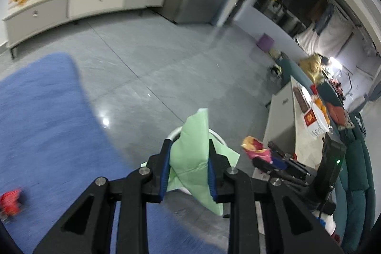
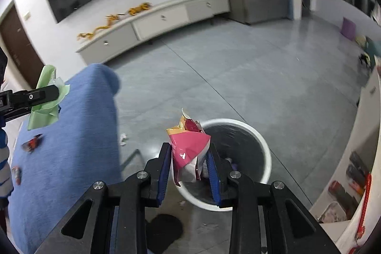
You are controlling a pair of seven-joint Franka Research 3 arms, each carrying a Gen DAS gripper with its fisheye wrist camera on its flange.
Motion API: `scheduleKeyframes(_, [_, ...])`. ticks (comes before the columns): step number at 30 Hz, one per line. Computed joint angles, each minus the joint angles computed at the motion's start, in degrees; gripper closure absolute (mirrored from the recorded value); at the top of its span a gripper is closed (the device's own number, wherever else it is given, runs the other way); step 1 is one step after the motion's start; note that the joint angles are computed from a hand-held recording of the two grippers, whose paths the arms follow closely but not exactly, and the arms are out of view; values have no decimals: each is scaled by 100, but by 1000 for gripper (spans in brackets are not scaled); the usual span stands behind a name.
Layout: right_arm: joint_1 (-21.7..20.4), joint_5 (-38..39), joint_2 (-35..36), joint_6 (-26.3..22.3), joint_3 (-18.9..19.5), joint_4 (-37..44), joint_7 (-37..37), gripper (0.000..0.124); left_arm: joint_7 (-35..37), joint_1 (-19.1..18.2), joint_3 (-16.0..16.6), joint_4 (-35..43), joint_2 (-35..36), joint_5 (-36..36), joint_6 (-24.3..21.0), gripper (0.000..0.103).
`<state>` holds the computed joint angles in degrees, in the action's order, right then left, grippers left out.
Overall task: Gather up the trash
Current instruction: 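Carry the green paper and pink packet over the bin and open both grippers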
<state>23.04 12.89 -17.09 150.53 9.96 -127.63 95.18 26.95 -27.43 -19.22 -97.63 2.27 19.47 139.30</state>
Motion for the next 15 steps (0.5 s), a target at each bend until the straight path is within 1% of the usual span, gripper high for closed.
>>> scheduleKeyframes(2, [-64, -36, 210, -99, -56, 131, -19, 96, 97, -49, -12, 496, 524, 9, -82, 75])
scheduleKeyframes(4, [-105, -48, 427, -182, -114, 270, -78, 96, 193, -181, 33, 1162, 1167, 73, -267, 75])
scheduleKeyframes(7, [-123, -106, 680, -219, -108, 384, -50, 95, 351, -365, 146, 1857, 1828, 41, -453, 75])
scheduleKeyframes(8, [-125, -105, 746, -220, -122, 400, -51, 94, 419, -417, 176, 2103, 2064, -17, -531, 73])
scheduleKeyframes(10, [-154, -133, 929, -238, -157, 495, -1, 94, 489, -467, 239, 2319, 2307, -145, -566, 71])
scheduleKeyframes(12, [-170, -152, 1079, -248, -183, 575, 70, 93, 571, -493, 258, 2662, 2644, -354, -586, 66])
scheduleKeyframes(13, [-175, -182, 1106, -247, -189, 577, 113, 88, 591, -482, 276, 2637, 2668, -436, -534, 57])
scheduleKeyframes(14, [-188, -248, 1142, -247, -191, 588, 198, 82, 577, -505, 308, 2668, 2725, -470, -505, 53])
scheduleKeyframes(15, [-194, -285, 1144, -234, -198, 567, 250, 81, 564, -527, 333, 2673, 2752, -493, -486, 53])
